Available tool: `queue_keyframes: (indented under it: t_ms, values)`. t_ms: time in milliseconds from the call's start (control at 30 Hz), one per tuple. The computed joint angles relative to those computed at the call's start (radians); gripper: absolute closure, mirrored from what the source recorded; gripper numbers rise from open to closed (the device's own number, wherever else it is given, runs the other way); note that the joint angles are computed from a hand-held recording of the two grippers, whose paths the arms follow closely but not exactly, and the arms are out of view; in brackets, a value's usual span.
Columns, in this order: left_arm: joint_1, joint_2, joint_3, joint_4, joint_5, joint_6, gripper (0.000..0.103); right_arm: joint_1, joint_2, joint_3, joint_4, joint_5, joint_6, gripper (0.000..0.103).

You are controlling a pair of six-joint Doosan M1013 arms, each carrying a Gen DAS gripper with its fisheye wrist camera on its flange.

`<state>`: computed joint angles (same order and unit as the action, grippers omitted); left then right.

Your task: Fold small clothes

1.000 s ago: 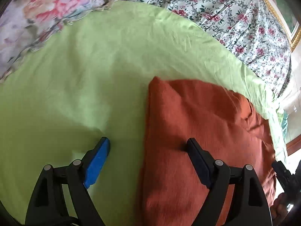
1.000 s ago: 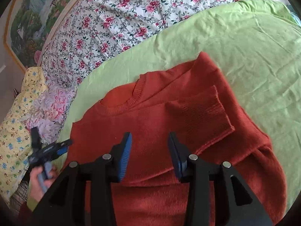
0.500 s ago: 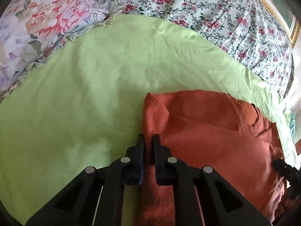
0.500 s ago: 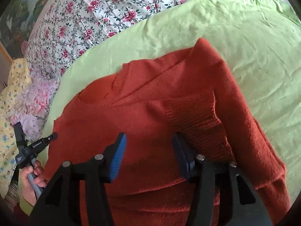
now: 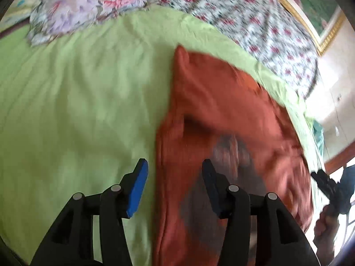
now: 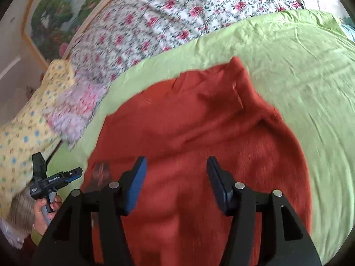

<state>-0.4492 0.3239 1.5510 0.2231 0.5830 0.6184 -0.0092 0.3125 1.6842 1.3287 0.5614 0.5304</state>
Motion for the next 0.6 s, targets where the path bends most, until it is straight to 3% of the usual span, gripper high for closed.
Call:
queue_keyframes:
  t_ms: [167,300,567,600]
  values:
    - [-0.048,-0.074,0.118,0.001,-0.009,-0.004,0.051,-0.028,-0.060,0.123,0.088,0.022,-0.117,0.044]
    - [-0.087,-0.117,0.192,0.014,-0.060,-0.044,0.047,-0.059,-0.089,0.190,0.153,0.034,-0.162,0.044]
    - [-0.148,-0.119,0.222,0.105,-0.072,-0.164,0.042,-0.126,-0.139,0.295,0.272,0.037,-0.230,0.044]
    - [-0.145,-0.118,0.225,0.088,-0.087,-0.161,0.036,-0.134,-0.142,0.303,0.276,0.038,-0.227,0.044]
